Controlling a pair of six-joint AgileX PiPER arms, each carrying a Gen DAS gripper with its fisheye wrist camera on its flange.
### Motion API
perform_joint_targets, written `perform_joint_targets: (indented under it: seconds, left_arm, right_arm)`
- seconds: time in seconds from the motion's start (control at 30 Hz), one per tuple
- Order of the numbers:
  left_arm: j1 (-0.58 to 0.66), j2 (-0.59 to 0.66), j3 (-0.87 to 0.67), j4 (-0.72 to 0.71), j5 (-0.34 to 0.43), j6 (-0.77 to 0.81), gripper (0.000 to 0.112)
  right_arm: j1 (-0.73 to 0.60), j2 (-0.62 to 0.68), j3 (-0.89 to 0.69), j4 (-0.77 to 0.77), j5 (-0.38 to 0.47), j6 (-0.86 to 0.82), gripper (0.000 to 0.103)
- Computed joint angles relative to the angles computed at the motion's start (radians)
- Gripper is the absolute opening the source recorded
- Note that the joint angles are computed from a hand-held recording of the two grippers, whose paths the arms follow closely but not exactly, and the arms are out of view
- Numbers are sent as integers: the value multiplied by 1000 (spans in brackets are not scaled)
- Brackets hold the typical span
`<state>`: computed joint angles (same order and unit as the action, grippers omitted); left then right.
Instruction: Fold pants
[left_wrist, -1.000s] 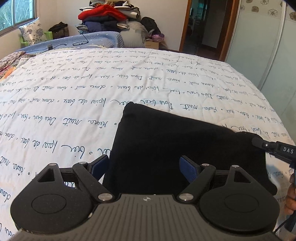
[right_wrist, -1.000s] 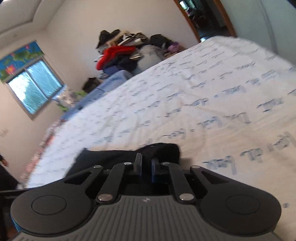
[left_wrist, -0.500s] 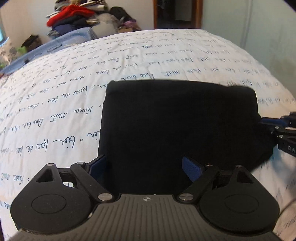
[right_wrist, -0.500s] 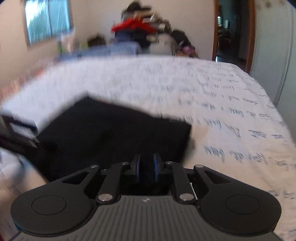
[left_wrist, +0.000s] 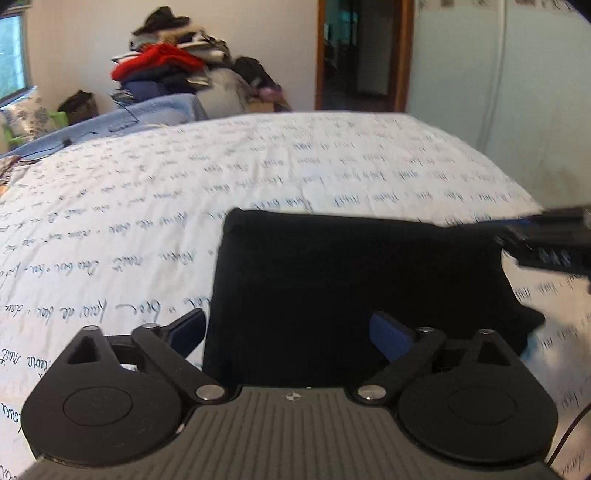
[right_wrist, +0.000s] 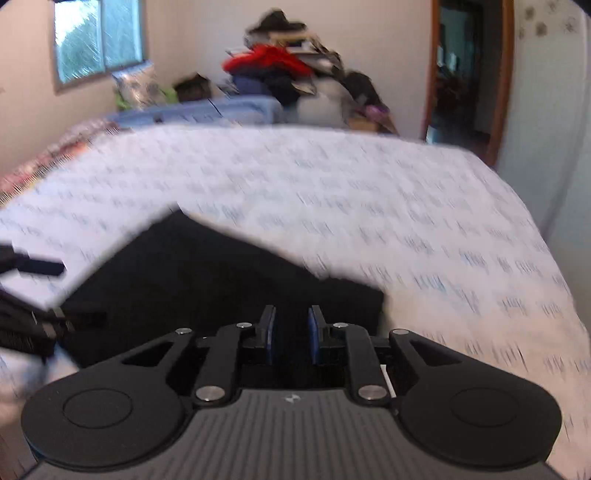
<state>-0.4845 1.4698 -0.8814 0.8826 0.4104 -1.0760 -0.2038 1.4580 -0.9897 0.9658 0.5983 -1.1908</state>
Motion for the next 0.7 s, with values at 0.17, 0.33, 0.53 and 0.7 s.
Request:
perform_joint_targets:
  seconds: [0.17,0.33,0.53,0.7]
  left_arm:
    - [58,73,-39,-310,22,284,94]
    - [63,34,-12,-306,18,287,91]
    - [119,3,-5,-135,-92,107,97]
    - [145,141,-82,-539,-60,491,95]
  right_arm:
    - [221,391,-500,-41,193,156,18]
    - [422,771,-998,-376,272,508,17]
    - [356,623,-815,-253,197,407,17]
    - [349,592,-761,-410,206,465,17]
